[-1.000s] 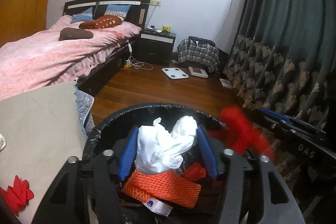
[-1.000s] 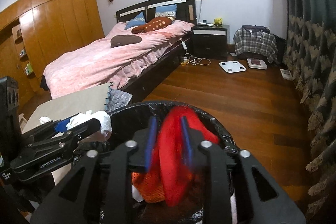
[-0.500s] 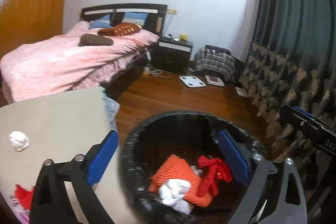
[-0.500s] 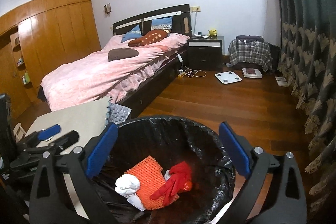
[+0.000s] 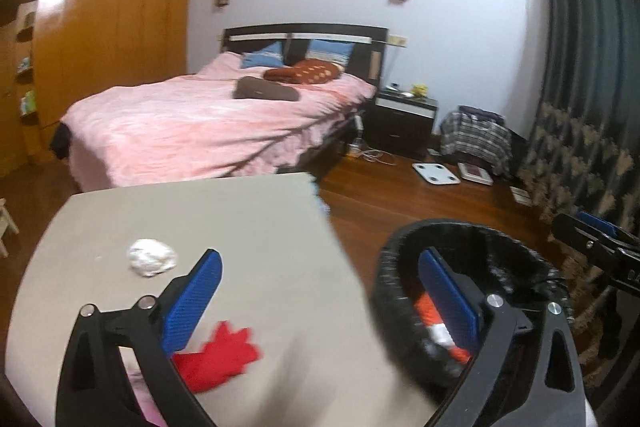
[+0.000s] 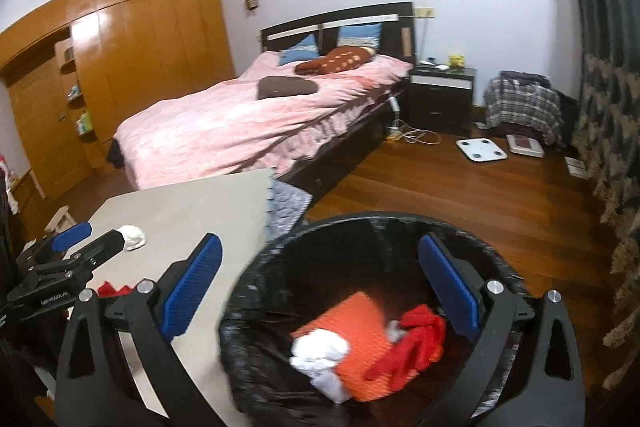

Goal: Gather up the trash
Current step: 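Move both grippers back over the table toward the red fabric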

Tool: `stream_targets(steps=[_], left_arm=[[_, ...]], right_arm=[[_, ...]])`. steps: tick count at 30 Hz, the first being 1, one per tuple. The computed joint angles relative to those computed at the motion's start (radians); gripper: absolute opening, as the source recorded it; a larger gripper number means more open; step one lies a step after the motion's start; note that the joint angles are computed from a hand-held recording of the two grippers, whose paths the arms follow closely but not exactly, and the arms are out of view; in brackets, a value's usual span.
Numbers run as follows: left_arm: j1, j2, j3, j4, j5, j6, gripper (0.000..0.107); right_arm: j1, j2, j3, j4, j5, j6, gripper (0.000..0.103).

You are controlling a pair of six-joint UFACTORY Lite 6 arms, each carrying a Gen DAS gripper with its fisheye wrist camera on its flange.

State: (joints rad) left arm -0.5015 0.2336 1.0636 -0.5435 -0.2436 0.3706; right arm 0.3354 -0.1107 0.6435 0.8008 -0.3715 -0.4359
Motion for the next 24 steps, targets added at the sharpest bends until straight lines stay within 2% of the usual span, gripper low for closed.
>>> stream_targets(steps=[12,19,24], left_arm=[[0.278,-0.172,-0.246,0.262,-0.062,-0.182,0.097],[0.431,-0.176,-0.312,0.467,-0.097,-0.344,0.097],[0.501,-0.133,-0.327,0.546,-0.133,-0.392,0.097]], right_arm=[[0.249,0.317,0.322,0.163,-0.034,-0.105,0.096],[0.346,0.51,0.504,0.215,-0.057,-0.132,0.096],[0.386,0.651,0.635,0.254,-0.034,-0.165,0.096]])
